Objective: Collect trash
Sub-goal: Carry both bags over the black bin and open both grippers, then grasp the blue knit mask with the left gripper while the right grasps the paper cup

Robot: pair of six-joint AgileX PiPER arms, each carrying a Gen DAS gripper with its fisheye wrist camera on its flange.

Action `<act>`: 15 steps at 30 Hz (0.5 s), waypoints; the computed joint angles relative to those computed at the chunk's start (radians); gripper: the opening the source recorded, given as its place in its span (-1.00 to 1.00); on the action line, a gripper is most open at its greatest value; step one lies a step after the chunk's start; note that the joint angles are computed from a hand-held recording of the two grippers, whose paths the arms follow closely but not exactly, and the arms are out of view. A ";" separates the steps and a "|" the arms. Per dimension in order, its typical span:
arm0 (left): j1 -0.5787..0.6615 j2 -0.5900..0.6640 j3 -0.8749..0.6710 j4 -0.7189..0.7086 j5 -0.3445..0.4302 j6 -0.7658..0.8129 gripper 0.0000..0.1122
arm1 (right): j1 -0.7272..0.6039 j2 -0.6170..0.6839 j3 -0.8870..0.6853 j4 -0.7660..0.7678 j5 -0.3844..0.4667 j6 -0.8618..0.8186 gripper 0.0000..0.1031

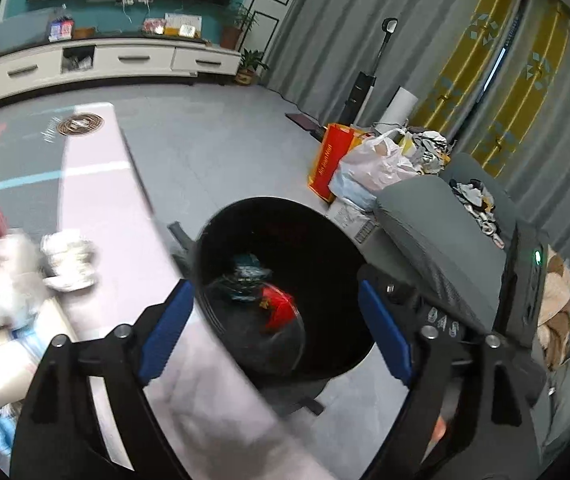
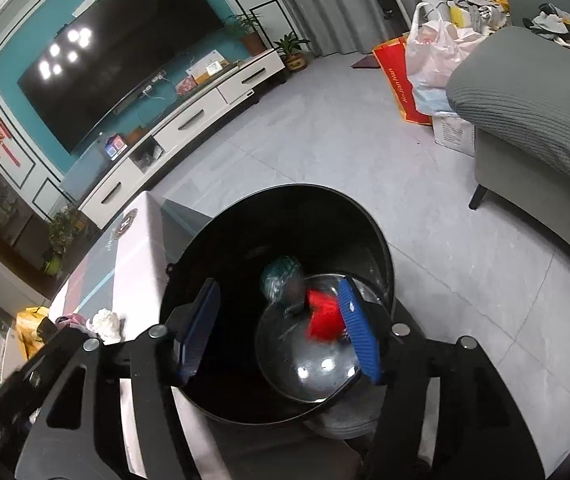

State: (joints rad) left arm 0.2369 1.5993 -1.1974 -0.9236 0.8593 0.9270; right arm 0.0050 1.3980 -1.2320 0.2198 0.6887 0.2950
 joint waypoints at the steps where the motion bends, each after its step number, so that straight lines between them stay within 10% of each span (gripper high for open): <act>1: 0.019 -0.025 0.020 0.005 -0.005 0.019 0.58 | 0.014 -0.004 0.000 0.010 -0.002 -0.011 0.21; 8: 0.376 -0.180 0.092 -0.077 0.175 0.258 0.64 | 0.156 -0.009 -0.024 0.138 -0.007 -0.172 0.43; 15: 0.791 -0.078 0.013 -0.178 0.346 0.364 0.69 | 0.399 0.032 -0.072 0.139 -0.008 -0.263 0.73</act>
State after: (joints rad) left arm 1.0283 1.5215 -1.1844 -1.1016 1.2058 1.2912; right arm 0.4040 1.4302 -1.3043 0.3587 0.6804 0.0316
